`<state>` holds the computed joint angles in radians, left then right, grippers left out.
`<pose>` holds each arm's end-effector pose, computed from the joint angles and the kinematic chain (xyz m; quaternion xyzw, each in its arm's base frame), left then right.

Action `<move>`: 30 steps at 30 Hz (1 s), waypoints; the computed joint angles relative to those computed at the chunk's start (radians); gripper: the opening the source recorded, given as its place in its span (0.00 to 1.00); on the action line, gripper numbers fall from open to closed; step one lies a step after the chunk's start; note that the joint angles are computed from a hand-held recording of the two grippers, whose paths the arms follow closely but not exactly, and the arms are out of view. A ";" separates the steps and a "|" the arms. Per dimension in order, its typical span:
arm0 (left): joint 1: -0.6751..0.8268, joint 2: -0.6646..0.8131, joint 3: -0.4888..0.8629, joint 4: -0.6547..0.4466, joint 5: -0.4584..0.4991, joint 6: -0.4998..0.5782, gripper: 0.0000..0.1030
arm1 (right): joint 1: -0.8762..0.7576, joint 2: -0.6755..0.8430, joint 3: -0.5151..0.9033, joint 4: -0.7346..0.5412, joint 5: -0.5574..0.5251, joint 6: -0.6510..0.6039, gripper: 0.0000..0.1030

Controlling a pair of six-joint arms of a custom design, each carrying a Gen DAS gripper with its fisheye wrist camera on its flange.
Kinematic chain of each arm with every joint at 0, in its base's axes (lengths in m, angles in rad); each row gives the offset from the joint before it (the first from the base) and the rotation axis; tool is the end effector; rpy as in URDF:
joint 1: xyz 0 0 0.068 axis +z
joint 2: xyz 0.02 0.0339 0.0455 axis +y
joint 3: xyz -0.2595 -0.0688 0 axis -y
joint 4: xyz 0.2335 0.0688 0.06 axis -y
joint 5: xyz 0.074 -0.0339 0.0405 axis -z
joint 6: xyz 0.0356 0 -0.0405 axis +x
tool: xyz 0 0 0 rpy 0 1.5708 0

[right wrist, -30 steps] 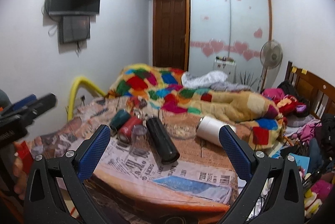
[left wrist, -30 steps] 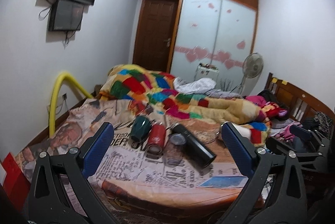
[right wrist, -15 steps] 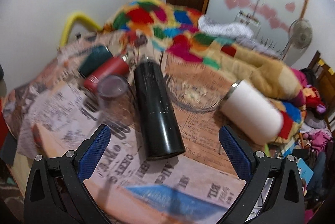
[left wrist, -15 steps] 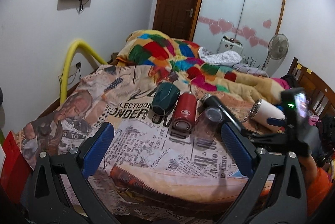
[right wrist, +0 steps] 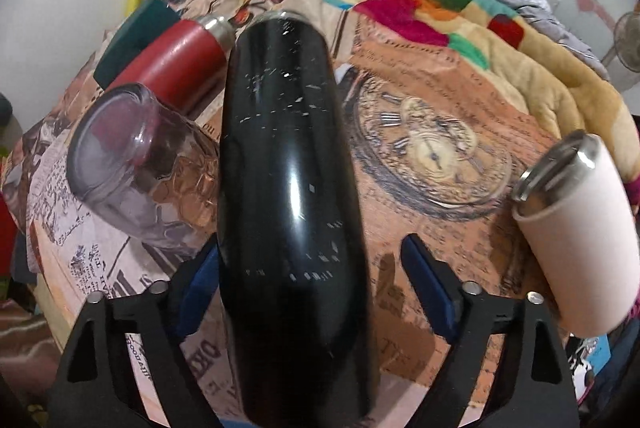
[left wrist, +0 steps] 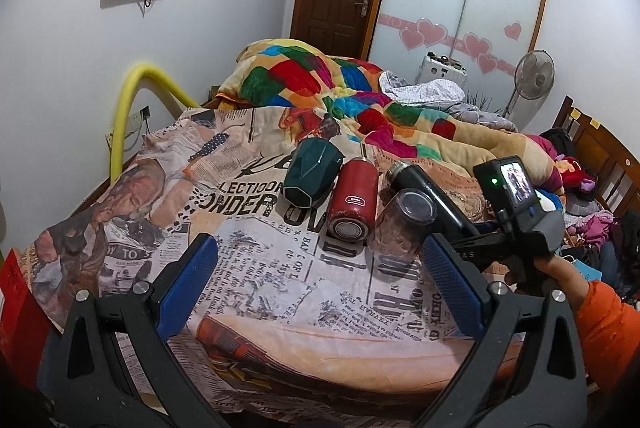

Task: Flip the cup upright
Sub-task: 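Reach the right gripper to the lying black thermos and close on it, then lift the black thermos off the bed with the right gripper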

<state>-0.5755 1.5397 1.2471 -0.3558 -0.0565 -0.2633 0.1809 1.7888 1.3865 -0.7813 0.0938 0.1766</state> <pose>0.2864 -0.1834 0.2968 0.1268 0.8862 -0.1580 0.4166 0.3506 0.0607 0.2293 0.0069 0.9803 -0.0111 0.1973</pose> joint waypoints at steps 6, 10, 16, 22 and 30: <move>-0.011 0.007 0.014 -0.018 -0.008 0.002 1.00 | 0.000 0.048 0.041 -0.001 -0.036 -0.024 0.61; -0.026 -0.013 0.006 -0.015 -0.031 0.008 1.00 | -0.014 0.031 0.023 0.006 -0.051 -0.020 0.60; -0.034 -0.051 -0.003 -0.015 -0.043 0.007 1.00 | -0.022 -0.075 -0.011 0.001 -0.035 -0.018 0.59; -0.053 -0.111 -0.034 -0.012 -0.067 0.005 1.00 | -0.014 -0.154 0.004 -0.050 -0.018 -0.014 0.60; -0.076 -0.164 -0.043 -0.027 -0.094 0.008 1.00 | 0.027 -0.316 -0.036 -0.051 0.009 -0.012 0.60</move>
